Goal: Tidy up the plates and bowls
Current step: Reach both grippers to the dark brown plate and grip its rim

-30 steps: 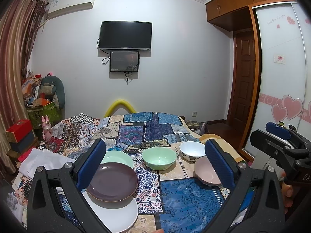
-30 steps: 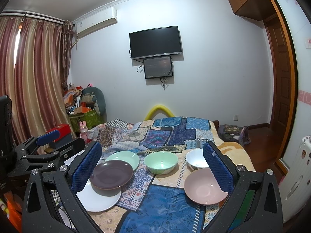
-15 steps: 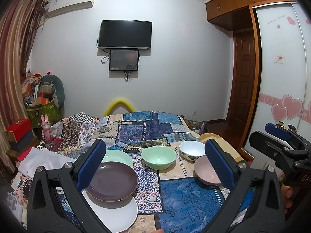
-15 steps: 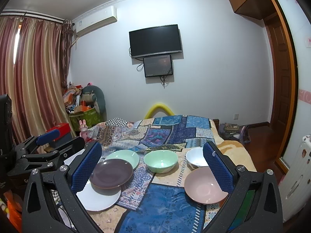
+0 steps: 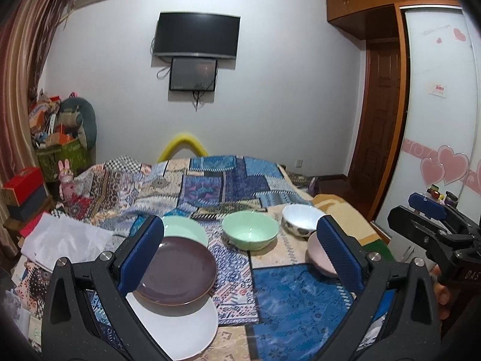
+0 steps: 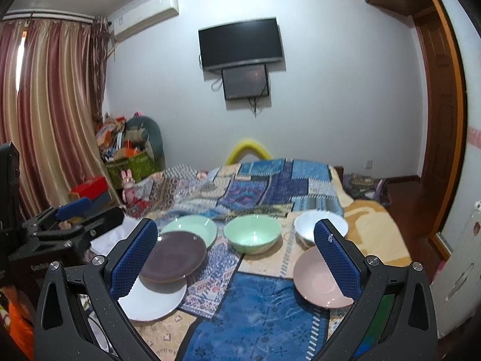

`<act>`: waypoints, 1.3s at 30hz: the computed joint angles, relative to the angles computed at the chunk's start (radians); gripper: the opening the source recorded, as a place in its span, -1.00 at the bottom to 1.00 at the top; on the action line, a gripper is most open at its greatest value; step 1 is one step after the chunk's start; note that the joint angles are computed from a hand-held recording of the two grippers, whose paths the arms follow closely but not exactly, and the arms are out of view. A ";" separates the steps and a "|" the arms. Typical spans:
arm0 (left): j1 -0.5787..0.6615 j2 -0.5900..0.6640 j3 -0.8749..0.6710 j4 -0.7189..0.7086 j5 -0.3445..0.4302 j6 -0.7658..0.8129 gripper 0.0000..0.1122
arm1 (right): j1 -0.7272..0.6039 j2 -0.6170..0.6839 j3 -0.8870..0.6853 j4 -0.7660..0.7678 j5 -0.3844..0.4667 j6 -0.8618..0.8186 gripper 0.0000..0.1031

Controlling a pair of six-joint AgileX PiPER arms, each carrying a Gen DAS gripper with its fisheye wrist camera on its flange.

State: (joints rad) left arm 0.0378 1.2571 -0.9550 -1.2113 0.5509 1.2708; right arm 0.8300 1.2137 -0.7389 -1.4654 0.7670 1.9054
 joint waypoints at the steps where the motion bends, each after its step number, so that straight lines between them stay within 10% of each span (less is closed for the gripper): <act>1: 0.019 0.026 -0.012 -0.002 0.019 0.007 0.83 | -0.020 0.010 -0.002 0.009 -0.030 -0.010 1.00; 18: 0.168 0.526 -0.323 0.269 0.035 -0.176 0.42 | -0.279 0.400 -0.205 0.175 -0.403 -0.201 0.80; 39: 0.215 1.042 -0.926 0.605 0.306 -0.521 -0.47 | -0.392 0.818 -0.642 1.241 -0.458 -1.299 -0.02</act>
State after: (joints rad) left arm 0.2527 2.2992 -1.8814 -0.6067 0.8567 0.7502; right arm 0.4378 2.0320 -1.3805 -0.2244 0.3089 0.6068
